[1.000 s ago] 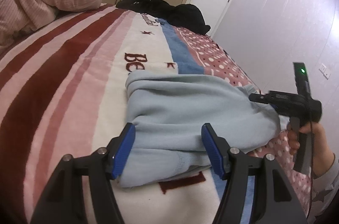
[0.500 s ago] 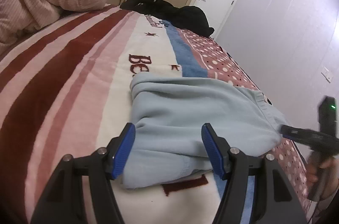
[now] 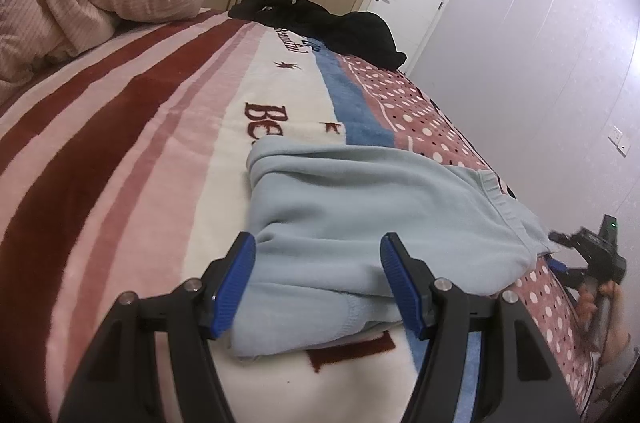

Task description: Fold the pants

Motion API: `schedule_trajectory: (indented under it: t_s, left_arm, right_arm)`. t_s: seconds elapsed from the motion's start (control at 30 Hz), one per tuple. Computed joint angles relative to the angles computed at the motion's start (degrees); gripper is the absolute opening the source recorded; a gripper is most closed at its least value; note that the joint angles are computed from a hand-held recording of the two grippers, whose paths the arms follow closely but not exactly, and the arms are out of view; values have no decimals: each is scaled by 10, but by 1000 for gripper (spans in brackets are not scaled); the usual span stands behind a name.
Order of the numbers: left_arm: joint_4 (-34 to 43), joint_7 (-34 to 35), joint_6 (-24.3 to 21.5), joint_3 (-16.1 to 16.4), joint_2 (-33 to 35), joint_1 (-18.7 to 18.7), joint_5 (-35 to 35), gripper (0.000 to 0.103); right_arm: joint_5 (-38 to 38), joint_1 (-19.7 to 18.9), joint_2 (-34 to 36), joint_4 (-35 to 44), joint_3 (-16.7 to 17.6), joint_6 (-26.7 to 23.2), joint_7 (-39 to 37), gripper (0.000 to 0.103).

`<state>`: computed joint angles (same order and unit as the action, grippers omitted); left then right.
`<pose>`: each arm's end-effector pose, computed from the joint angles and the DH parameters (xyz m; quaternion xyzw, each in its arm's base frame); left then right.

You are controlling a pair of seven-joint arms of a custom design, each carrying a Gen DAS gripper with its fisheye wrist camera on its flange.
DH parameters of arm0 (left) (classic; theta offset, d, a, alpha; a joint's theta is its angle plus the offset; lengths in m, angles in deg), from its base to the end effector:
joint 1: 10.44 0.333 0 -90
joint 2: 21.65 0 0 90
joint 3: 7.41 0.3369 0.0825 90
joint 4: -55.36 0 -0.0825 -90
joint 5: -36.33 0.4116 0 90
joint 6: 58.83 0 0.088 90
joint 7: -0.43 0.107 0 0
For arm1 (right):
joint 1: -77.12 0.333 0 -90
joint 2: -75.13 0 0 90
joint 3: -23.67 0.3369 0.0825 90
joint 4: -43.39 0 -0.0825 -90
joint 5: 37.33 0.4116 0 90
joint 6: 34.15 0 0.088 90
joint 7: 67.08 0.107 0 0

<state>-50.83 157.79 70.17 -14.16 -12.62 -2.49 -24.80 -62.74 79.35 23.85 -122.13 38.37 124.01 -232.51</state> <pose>0.6591 -0.0068 0.4832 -0.4415 0.7761 -0.4499 0.0182 0.3199 0.1149 0.4825 -0.1713 0.8930 -0.1575 0.3853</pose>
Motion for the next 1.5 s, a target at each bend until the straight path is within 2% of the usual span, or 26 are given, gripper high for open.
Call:
schedule_trajectory:
  t_s: [0.13,0.23,0.33,0.37,0.4,0.47,0.57,0.7,0.83,0.9,1.03,1.13,1.2,1.3,1.37,1.43,1.47,1.5]
  left_arm:
    - [4,-8,2,-1,4,-1,5,61]
    - [1,-7,7,-2,1,-2,6,61]
    - [-1,-5,12,-2,-1,-3,5,61]
    - [-1,-5,14,-2,-1,-3,2,61]
    - [-3,-3,17,-2,-3,-2,-3,61]
    - [-8,6,25,-2,-9,-1,-20,61]
    - [-6,13,20,1,-12,3,-47,64]
    - [-4,7,30,5,-10,5,-67,66]
    - [8,-20,28,6,1,10,-73,67]
    - [15,-31,24,7,6,16,-79,67]
    - [25,-52,20,5,16,22,-75,67]
    - [33,-67,12,3,24,25,-66,67]
    - [37,-75,7,1,27,27,-62,67]
    - [35,-74,7,-1,26,30,-64,67]
    - [37,-77,7,-2,28,31,-64,67]
    - [39,-82,3,-2,31,32,-61,67]
    - [40,-83,0,-2,32,33,-61,67]
    - [42,-82,-4,-3,32,34,-63,67]
  right_arm:
    - [-23,-95,9,-11,25,63,63,60]
    - [-31,-132,10,-12,26,70,73,54]
    - [-33,-139,15,-7,11,48,62,30]
    - [-35,-137,15,-5,8,41,56,15]
    - [-38,-131,13,-4,3,32,45,7]
    - [-49,-122,20,12,1,13,18,5]
    - [-77,-102,33,57,13,-21,-24,5]
    - [-113,-82,94,141,30,1,-53,5]
    - [-179,-72,245,299,65,30,-104,5]
    - [-212,-52,334,387,77,29,-142,5]
    - [-221,9,477,517,90,-4,-229,5]
    - [-217,49,563,589,89,-49,-283,5]
    - [-216,69,589,606,81,-59,-301,5]
    - [-213,85,612,606,60,-10,-305,6]
    - [-178,90,624,609,57,5,-349,8]
    - [-128,93,629,611,59,-12,-399,9]
    - [-114,96,629,608,55,-14,-410,12]
    - [-96,98,628,604,53,-11,-424,22]
